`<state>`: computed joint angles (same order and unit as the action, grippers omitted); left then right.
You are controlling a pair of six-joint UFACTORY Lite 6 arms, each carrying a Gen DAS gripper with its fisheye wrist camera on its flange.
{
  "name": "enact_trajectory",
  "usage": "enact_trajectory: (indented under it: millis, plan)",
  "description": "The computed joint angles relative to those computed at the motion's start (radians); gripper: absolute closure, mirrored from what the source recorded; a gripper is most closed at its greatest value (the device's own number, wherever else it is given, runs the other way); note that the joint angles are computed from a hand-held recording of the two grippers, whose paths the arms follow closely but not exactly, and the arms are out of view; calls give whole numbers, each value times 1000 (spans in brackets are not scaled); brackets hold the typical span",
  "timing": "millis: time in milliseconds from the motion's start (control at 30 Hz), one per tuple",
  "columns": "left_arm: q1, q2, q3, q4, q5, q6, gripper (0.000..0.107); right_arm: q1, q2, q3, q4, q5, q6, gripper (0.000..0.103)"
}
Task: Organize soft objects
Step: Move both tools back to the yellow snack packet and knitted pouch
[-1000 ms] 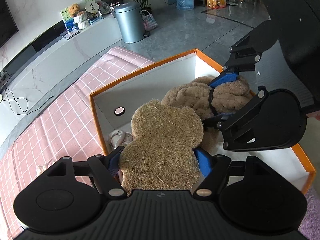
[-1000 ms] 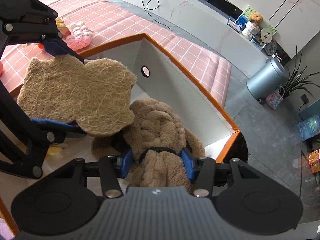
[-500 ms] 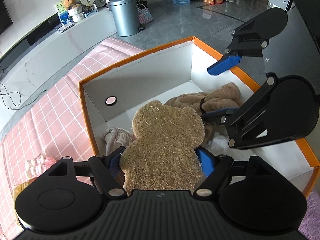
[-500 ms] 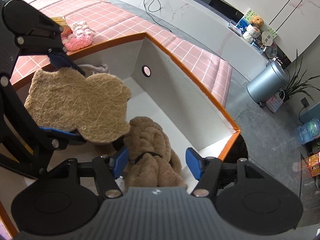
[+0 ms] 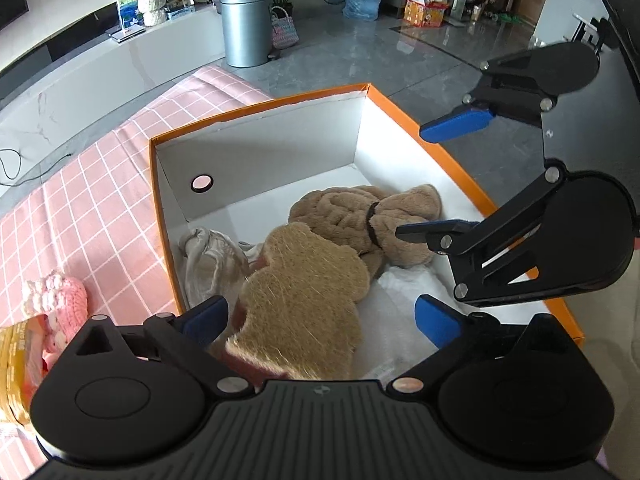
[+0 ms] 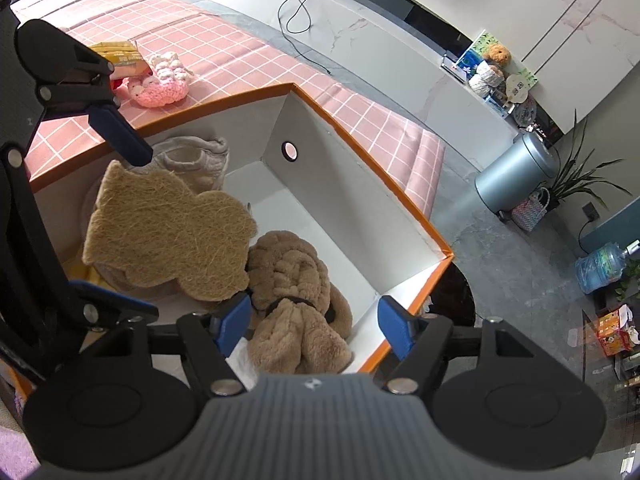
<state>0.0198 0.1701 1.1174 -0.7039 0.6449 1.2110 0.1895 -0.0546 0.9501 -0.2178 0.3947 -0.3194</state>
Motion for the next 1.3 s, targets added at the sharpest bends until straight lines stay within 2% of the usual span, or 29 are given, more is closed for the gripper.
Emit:
enact_trajectory:
  millis: [167,333,500,600,767,900,1033,1300]
  plan:
    - [41,-60,-47,-56,29,19,4,28,-84,-73,-59,0,116,31]
    - [121,-125,-91,-127,107,56,4,87,-175,-157,-199,8,347,28]
    - [209,-224,-164,-220,179,136,4,163,-269,-240,-359,24,622,27]
    - [261,-286,-210,-259,223,185,4,245,-326,-299,-532,51,879,25]
    - [344,-386,-289,-293,267,255,4,408,-398,-371,-759,147,1259,24]
    - [421,-417,-329,-303,298,311,4,560,-408,-403,-882,273,1500,21]
    - [501,-441,-369,-317,325,384,7,691,-381,-406,-937,386,1668,21]
    - [712,-400,-371,-363,431,512,12,877,-298,-370,-1021,528,1933,20]
